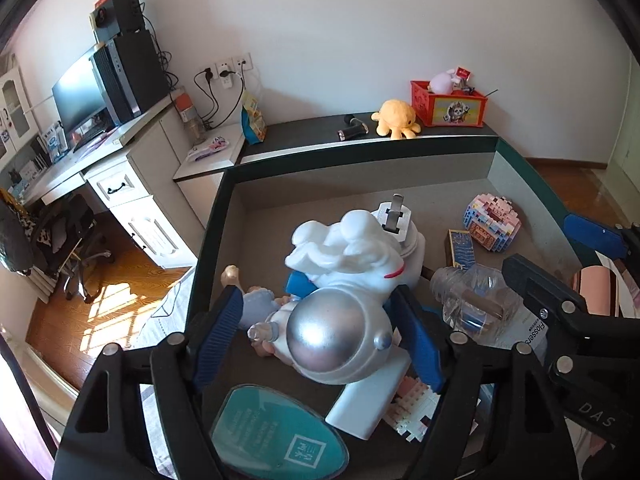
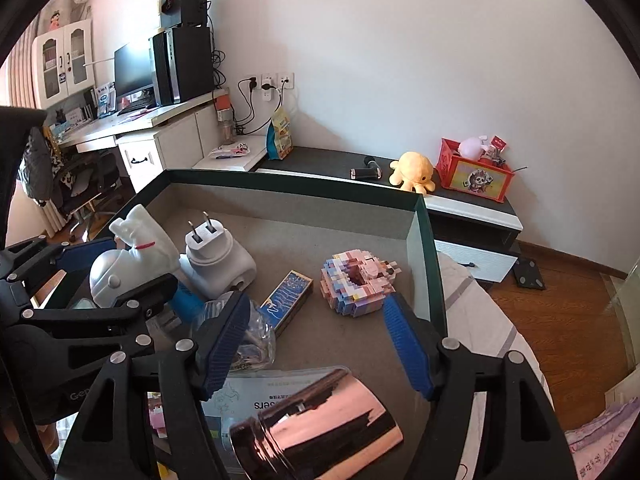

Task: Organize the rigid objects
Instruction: 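Carry the rabbit lamp and rose-gold cup into the pink box and release both, then withdraw both tools from the pink box back over the bed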

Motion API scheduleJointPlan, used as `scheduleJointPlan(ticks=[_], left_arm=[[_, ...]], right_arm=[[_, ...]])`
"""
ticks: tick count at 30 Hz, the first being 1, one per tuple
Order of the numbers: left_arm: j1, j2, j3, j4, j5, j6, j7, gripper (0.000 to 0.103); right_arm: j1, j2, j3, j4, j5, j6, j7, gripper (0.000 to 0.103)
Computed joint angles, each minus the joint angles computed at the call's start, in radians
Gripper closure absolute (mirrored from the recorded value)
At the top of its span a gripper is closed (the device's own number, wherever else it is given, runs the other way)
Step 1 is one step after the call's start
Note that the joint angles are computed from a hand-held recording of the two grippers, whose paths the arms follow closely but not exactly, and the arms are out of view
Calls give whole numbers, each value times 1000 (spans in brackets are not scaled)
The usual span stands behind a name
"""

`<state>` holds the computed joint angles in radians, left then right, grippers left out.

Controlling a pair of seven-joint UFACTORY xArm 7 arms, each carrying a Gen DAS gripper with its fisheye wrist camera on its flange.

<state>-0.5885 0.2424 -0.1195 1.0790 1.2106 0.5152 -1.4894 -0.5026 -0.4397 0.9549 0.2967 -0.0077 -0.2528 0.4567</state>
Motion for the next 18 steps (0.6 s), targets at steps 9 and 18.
scheduleJointPlan(ticks=[9, 18], left_arm=[[33, -295, -89, -220, 98, 10, -160, 4], [28, -731, -275, -492, 11, 106, -241, 0]], right_arm=[[390, -280, -292, -140, 16, 95, 103, 12], [847, -875, -373, -265, -16, 546, 288, 0]])
